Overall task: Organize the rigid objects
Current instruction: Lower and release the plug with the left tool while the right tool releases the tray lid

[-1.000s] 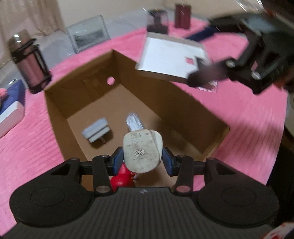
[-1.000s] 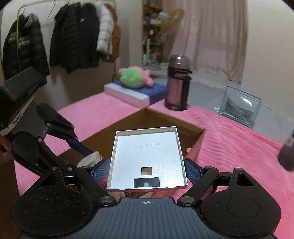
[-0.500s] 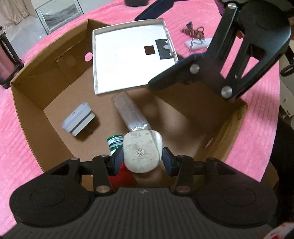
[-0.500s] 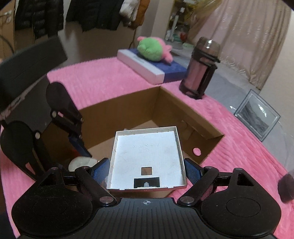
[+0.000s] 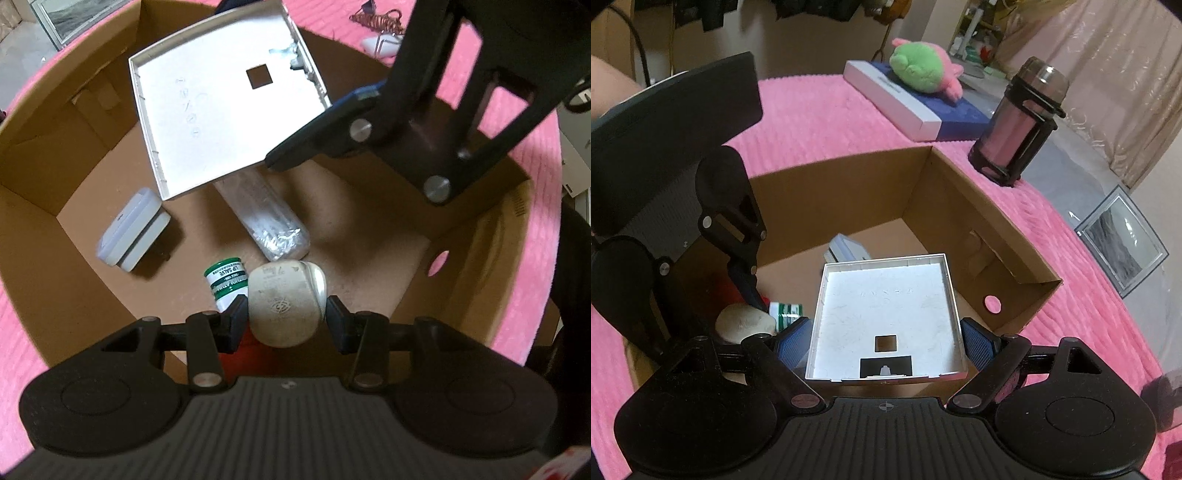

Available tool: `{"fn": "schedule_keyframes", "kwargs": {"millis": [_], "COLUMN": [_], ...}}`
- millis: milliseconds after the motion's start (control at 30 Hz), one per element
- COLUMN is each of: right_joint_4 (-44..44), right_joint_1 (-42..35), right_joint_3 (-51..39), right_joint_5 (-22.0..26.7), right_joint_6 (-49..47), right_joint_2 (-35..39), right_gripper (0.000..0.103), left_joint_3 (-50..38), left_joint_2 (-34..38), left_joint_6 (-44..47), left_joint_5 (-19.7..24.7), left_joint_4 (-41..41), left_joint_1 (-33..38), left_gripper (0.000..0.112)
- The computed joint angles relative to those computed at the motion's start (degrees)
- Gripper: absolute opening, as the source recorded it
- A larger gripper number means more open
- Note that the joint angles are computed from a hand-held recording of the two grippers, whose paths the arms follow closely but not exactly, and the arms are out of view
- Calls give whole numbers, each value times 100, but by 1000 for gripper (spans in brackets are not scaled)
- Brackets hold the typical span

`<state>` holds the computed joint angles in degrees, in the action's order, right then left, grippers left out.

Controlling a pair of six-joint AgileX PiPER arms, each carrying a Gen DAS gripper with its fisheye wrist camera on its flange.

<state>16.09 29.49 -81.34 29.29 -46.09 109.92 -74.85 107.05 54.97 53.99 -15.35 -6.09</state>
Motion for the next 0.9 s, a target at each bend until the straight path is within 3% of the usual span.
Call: {"fn": "schedule_keyframes", "kwargs": {"millis": [633,900], "right_joint_4": [-723,-765], "right_joint_1": [155,179], "right_joint_3": [-333,-352], "right_joint_5": [326,340], "right_joint_6": [185,243], "right_joint_2": [329,348], "right_gripper": [83,83], "left_joint_3": [219,135], "left_joint_2": [-14,-284], "left_joint_6": [200,361], "left_joint_5": [-237,-46], "left_joint_4": [-175,-414], "left_joint_1": [142,370], "left_gripper": [40,41]}}
